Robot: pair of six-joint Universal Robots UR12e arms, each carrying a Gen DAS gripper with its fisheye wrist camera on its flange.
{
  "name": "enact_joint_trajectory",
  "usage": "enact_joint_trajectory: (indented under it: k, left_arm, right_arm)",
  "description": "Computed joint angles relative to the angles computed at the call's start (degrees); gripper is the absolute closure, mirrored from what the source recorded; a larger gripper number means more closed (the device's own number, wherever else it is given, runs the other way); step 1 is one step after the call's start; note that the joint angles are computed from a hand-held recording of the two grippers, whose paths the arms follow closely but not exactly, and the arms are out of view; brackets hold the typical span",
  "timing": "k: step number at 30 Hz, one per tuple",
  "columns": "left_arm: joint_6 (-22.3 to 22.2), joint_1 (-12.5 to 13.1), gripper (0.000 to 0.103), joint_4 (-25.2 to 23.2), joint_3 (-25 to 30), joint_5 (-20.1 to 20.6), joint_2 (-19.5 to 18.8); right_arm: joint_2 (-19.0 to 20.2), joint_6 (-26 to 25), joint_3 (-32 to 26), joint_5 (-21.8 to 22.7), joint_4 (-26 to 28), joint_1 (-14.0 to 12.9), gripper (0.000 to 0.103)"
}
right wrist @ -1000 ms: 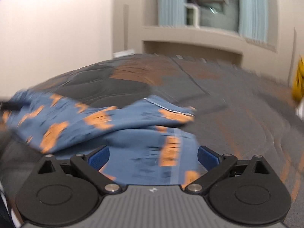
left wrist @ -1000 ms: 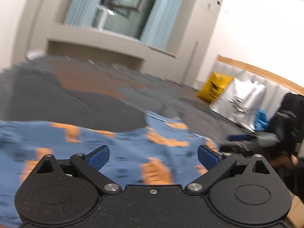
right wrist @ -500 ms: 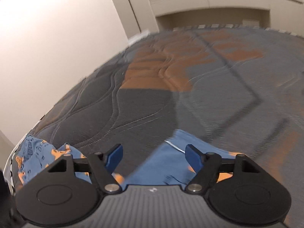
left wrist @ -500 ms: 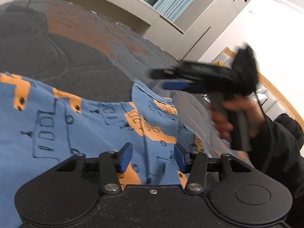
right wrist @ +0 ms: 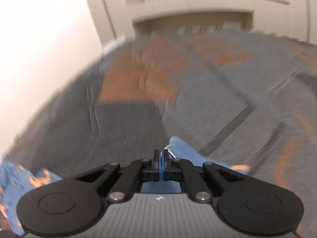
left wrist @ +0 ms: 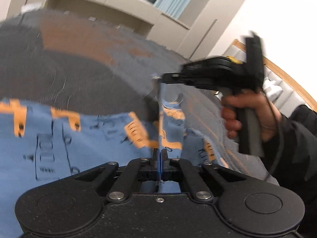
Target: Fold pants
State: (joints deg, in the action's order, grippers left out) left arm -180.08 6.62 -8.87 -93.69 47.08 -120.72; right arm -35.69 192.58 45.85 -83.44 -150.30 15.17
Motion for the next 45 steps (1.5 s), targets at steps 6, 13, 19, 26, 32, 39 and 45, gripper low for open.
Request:
enact_joint_trajectory:
  k: [6,13,19,26,32,39,45]
  left_arm:
    - [13.7,-1.2,0.103,1.2,-2.7,0.7,2.9]
    - [28.9,-2.9,0.103,-4.1,-5.1,6.3,4.7]
    - [29.2,-3.1,0.103,-7.7,-3.4,9.4,4.3]
    - [28.5,-4.0,0.103,-6.7,-3.9,13.3,4.9]
    - [26.7,-4.1,0.103,-6.0,-3.8,13.5,4.8]
    - [26.0,-4.2,0.103,-5.8,-3.8,13.7,4.6]
    - [24.9,-4.2,0.103,-4.9,-4.3,13.7,4.8]
  right_arm:
    - [-12.5,5.2,25.1,0.0,-26.2,-1.6,0.103]
    - [-20.3,14.8,44.3,-1.3,-37.8,-3.2,0.103]
    - [-19.9,18.6,48.2,2.9,-38.8,-4.3,0.102]
    - [-19.4,19.6,48.3,6.2,-41.2,-5.3,0.085]
    - [-19.2,20.3,47.9,4.8,-40.8,-5.3,0.069]
    - [-19.0,13.0,44.0,3.7,-32.0,-6.3,0.052]
    - [-14.9,8.1,34.7,5.5,-21.3,-7.2,0.076]
